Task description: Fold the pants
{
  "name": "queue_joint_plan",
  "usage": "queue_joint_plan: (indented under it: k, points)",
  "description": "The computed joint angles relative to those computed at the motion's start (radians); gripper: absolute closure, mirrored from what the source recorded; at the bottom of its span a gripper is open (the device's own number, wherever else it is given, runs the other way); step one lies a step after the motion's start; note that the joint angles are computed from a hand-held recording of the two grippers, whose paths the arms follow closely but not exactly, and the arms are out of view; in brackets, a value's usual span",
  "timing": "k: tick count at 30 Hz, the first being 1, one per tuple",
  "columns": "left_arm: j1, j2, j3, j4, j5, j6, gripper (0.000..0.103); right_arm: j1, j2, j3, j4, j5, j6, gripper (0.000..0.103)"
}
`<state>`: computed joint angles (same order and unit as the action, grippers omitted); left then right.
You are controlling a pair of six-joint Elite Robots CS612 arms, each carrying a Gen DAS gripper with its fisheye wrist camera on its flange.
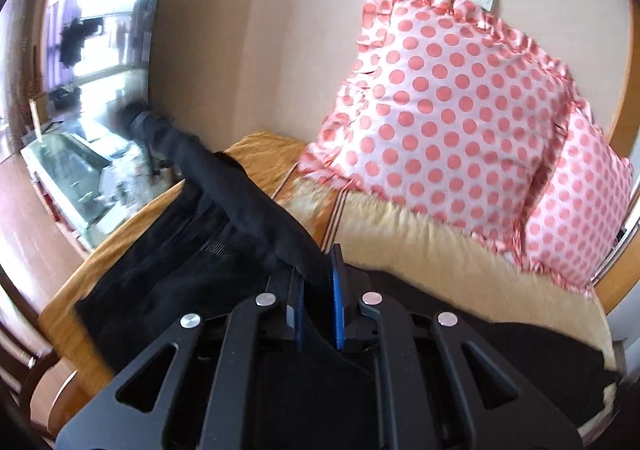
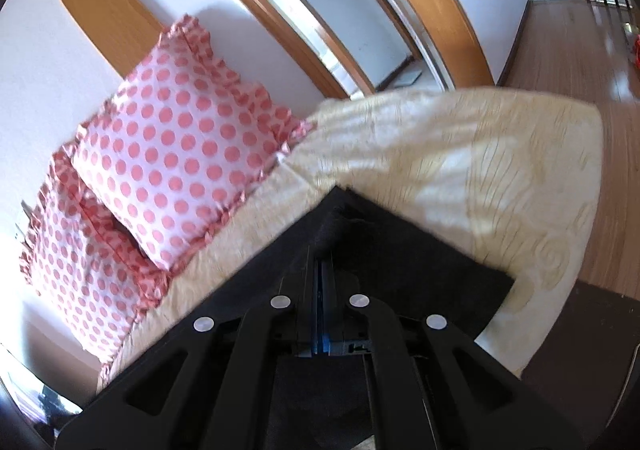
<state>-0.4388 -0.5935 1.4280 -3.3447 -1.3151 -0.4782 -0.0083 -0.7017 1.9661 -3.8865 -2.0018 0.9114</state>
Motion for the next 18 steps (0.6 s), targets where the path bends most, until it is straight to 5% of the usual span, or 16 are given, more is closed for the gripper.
queue_joint_plan:
  k: [4, 8, 13, 14, 16, 18]
  points:
    - [-0.03, -0.016, 0.147, -0.101, 0.09, -0.084, 0.092, 0.002, -0.009, 0.028, -0.013, -0.038, 0.022, 0.102]
    - [-0.034, 0.008, 0.19, -0.072, 0.112, -0.16, 0.092, -0.004, -0.012, 0.04, 0.04, -0.02, 0.044, 0.102]
    - [-0.043, 0.033, 0.18, -0.112, 0.151, -0.137, 0.086, -0.002, -0.02, 0.053, 0.084, -0.011, 0.037, 0.102]
    - [-0.044, 0.035, 0.178, -0.117, 0.152, -0.137, 0.083, -0.002, -0.02, 0.053, 0.084, -0.011, 0.037, 0.098]
    - [-0.043, 0.039, 0.172, -0.113, 0.143, -0.137, 0.059, -0.012, -0.027, 0.071, 0.093, 0.029, 0.082, 0.083]
    - [-0.045, 0.041, 0.169, -0.107, 0.147, -0.132, 0.054, -0.014, -0.028, 0.076, 0.101, 0.026, 0.094, 0.068]
